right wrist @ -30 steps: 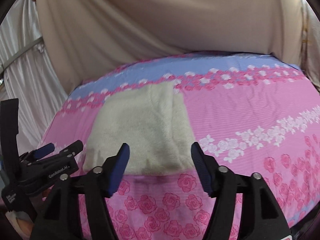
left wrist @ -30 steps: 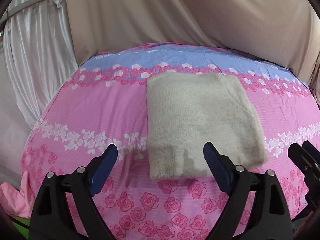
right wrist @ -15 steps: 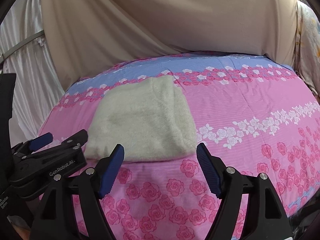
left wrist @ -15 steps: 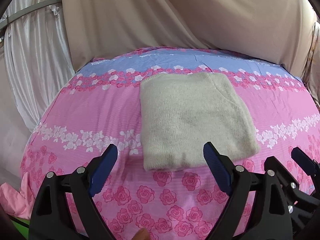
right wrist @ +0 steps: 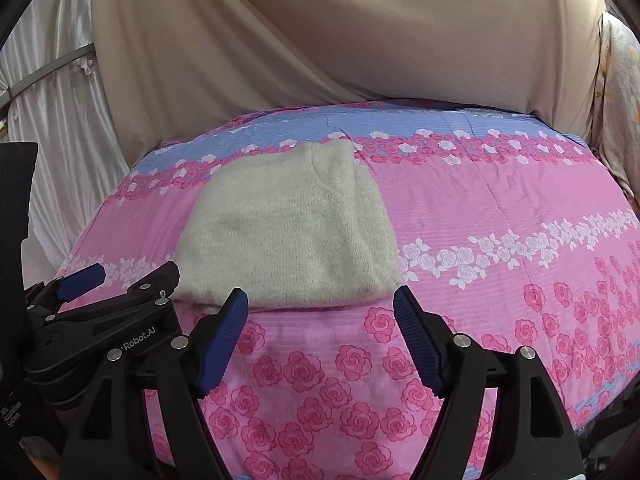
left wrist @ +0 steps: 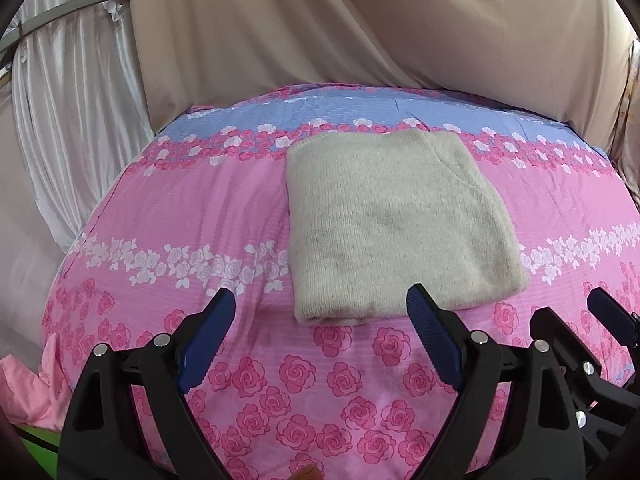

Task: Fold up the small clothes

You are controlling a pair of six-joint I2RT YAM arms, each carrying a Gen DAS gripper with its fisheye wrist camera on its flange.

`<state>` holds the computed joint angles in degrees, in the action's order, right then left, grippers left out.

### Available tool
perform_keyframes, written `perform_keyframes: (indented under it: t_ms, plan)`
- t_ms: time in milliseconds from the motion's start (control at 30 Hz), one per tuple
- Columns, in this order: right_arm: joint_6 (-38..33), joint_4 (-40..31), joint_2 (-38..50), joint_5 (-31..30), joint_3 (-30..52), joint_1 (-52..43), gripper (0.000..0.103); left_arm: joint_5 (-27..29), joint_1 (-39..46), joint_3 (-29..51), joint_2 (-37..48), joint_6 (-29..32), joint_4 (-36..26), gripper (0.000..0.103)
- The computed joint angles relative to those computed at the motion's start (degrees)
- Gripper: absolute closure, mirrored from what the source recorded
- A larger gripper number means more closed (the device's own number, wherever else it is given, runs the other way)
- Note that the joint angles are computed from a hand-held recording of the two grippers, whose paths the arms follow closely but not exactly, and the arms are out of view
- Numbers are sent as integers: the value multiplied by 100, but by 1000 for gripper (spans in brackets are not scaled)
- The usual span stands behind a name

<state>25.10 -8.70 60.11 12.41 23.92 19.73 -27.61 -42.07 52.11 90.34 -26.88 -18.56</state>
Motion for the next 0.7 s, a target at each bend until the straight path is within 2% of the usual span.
perform_keyframes:
  t_ms: [367,533,700]
  plan:
    - [52,-39,98,75,52,57,30,95,49,-116,-28,-73,88,18]
    - [51,11,116,103,37,96,30,179,117,-224,-60,-69,247,11]
    - [111,27,142,138,45,144,30,36,69,-258,-71,-98,291,11]
